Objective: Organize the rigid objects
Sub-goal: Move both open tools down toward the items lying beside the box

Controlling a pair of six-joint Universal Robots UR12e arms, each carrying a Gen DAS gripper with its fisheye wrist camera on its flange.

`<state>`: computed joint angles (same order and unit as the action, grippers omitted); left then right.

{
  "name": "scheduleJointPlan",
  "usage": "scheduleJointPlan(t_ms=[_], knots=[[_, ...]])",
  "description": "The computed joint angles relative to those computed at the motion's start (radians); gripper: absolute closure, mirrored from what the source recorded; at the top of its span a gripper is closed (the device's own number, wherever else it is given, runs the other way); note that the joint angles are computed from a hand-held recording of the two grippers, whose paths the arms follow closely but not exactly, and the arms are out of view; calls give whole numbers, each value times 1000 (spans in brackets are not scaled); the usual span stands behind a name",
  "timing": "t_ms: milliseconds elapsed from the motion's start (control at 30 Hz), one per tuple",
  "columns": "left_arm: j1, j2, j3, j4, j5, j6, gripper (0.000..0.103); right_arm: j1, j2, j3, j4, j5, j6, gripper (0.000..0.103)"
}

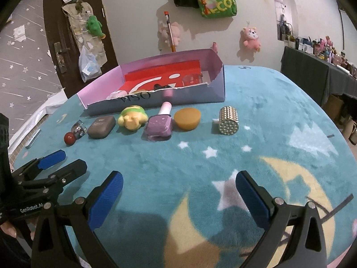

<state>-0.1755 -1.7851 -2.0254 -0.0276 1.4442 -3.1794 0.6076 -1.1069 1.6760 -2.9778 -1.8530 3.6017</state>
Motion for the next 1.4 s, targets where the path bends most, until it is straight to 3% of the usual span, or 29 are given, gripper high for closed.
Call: scheduleJointPlan(t_ms=[833,1400], knots=[[-2,5,1,16,10,6,11,0,2,0,7,-4,9,0],[29,8,39,-57,23,7,11,-20,-6,-23,45,-20,10,0]])
